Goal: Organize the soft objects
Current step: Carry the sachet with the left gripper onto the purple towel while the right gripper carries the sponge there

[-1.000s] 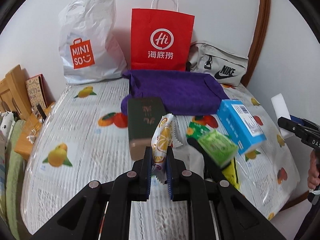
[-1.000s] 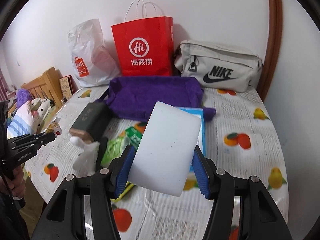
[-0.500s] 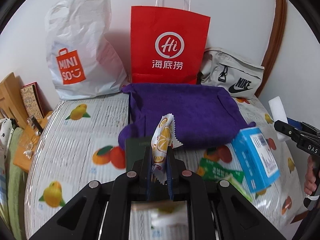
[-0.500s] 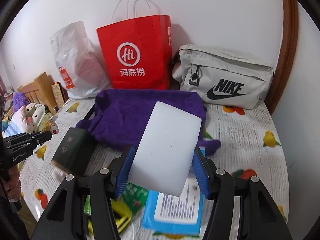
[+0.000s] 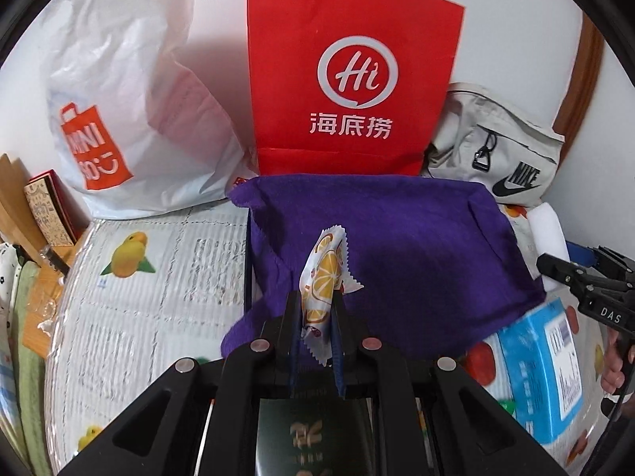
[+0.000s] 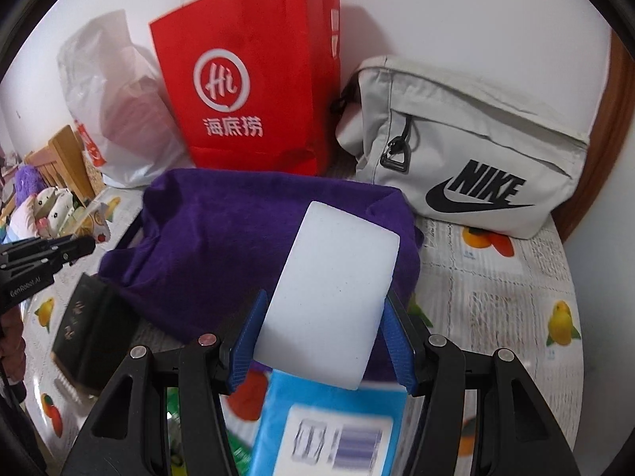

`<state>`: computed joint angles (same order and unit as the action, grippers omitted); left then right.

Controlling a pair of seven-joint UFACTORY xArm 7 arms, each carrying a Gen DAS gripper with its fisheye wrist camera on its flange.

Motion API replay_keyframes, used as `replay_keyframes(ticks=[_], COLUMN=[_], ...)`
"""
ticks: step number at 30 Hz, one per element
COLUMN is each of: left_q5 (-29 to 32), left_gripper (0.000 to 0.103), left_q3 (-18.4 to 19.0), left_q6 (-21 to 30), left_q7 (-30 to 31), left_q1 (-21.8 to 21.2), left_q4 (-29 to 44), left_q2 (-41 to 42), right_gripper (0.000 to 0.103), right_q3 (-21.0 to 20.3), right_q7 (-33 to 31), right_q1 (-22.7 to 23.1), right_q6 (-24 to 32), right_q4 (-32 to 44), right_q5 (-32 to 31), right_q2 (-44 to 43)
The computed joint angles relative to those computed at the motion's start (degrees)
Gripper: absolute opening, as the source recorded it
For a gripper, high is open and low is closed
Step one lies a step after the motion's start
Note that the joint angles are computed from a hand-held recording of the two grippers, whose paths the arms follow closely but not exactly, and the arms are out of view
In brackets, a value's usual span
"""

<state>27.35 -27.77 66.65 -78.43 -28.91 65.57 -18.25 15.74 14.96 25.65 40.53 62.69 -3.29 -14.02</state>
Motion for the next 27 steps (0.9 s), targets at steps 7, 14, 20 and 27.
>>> replay_keyframes(ticks=[7,14,20,27], left_q5=[-0.52,-0.64,-1.64,-4.04], left_gripper=[0.015,0.019,0.021,0.031], left_q3=[3.26,6.20,8.26,9.90], left_q6=[-3.06,-3.98,-5.09,-7.99], left_q7=[2.61,5.37,7.10,7.59], left_q1=[0.93,1.50,1.27,1.67], left_q4=[0.12,2.05,2.67,1.58], left_q2=[3.97,7.67,9.92,10.40], right_gripper=[0.057,0.057,0.058,0.060], right_q3=[-0.58,-1.32,-1.66,-2.18], right_q7=[-3.10,-5.69,-7.89,-8.81], right_q1=[0.03,0.68,1.44,1.90], right_q6=[1.26,3.44,6.08,7.04], right_q4=[3.76,7.38,10.86,12.25], right_q5=[-1.62,-1.13,-2.27,-1.70], right_q2=[6.18,10.96,14.32,16.38])
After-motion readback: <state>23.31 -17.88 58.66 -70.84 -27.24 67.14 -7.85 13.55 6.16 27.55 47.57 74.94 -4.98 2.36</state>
